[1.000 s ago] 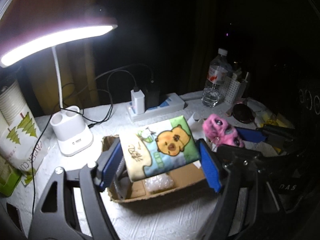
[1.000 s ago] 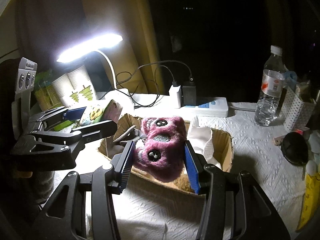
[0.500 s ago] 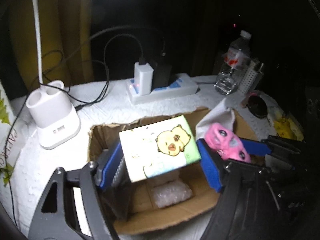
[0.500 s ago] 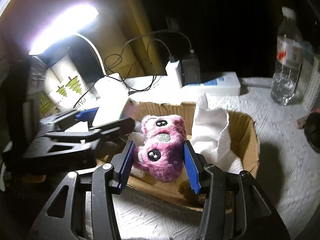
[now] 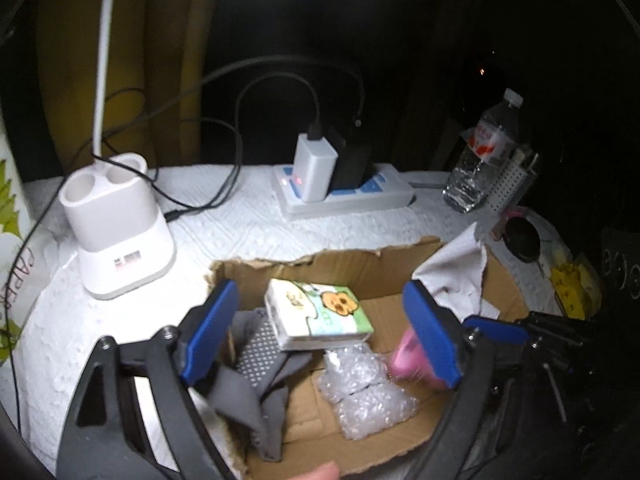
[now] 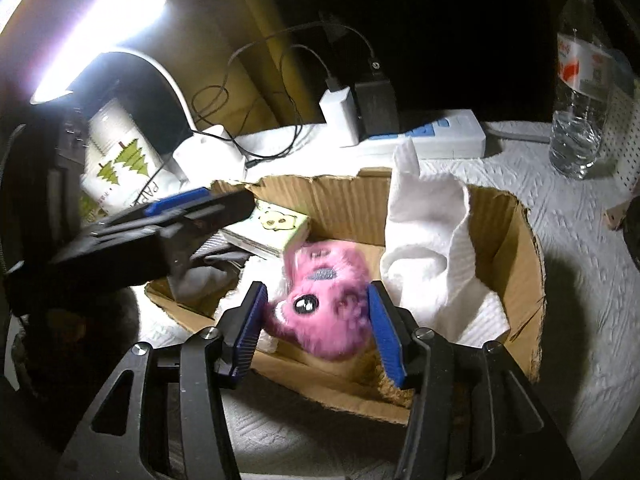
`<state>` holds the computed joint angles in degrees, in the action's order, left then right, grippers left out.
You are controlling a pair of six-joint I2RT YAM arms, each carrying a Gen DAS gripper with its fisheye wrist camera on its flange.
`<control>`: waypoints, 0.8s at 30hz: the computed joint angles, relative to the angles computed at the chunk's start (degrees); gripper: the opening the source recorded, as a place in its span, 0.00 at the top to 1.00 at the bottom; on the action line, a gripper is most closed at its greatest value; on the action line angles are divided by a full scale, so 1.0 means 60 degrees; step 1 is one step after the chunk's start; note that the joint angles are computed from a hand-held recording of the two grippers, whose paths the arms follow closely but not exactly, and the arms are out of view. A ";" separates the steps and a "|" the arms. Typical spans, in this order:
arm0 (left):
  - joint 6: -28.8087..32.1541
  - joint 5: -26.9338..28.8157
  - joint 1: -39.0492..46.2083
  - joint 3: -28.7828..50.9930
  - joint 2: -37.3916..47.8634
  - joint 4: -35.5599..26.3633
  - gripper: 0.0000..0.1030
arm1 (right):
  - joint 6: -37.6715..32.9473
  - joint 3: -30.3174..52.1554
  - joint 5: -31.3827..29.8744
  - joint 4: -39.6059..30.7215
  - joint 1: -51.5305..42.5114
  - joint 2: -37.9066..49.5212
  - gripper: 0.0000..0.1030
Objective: Organize soft objects
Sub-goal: 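Carry tissue pack and pink plush into the box and open both tools, then grasp the cotton swab bag with the left tool while the right tool grasps the white paper towel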
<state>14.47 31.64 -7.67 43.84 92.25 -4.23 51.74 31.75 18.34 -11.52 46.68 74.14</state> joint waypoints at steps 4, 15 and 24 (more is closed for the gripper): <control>0.0158 0.0052 0.0179 -0.0190 -0.0440 -0.0200 0.17 | 0.0263 0.0159 0.0367 -0.0508 0.0364 -0.0172 0.47; 0.0724 0.0430 0.0615 -0.0971 -0.2247 -0.1080 0.17 | 0.1506 0.0701 0.1672 -0.2206 0.1936 -0.0688 0.47; 0.1209 0.0799 0.1076 -0.1497 -0.3580 -0.2136 0.17 | 0.2898 0.1150 0.2678 -0.3828 0.3234 -0.1062 0.47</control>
<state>21.72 36.43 -1.21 34.86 70.77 -17.05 69.13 38.64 34.41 -34.49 66.09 67.77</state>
